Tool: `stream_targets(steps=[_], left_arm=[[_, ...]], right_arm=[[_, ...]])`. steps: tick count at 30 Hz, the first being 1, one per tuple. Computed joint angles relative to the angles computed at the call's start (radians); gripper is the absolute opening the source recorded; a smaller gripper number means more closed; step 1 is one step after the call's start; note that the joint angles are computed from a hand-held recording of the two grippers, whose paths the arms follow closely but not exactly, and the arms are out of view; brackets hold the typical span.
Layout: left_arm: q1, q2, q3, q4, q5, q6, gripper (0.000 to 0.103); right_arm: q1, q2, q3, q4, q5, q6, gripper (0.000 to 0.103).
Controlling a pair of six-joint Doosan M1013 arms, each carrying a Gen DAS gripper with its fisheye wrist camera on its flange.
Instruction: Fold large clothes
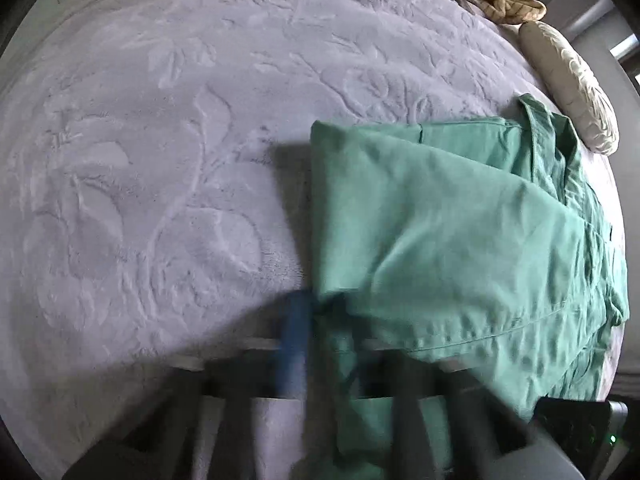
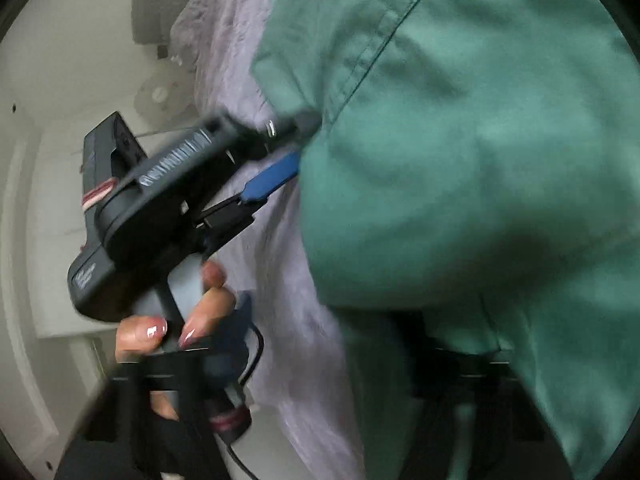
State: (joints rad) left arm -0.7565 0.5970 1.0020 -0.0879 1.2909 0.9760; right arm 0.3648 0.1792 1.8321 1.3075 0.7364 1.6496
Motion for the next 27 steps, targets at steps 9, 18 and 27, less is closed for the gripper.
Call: stream_targets(steps=[9, 18, 27], left_arm=[[-0.025, 0.031, -0.050, 0.158, 0.050, -0.017, 0.006], [-0.077, -0.037, -0.031, 0.271, 0.016, -0.054, 0.006], [-0.140, -0.010, 0.009, 0.326, 0.111, -0.095, 0.006]], right_arm=[[0.051, 0.086, -0.039, -0.016, 0.081, 0.036, 0.000], [-0.012, -0.018, -0.119, -0.445, 0.190, 0.113, 0.049], [-0.148, -0.101, -0.105, -1.125, 0.215, 0.582, 0.032]])
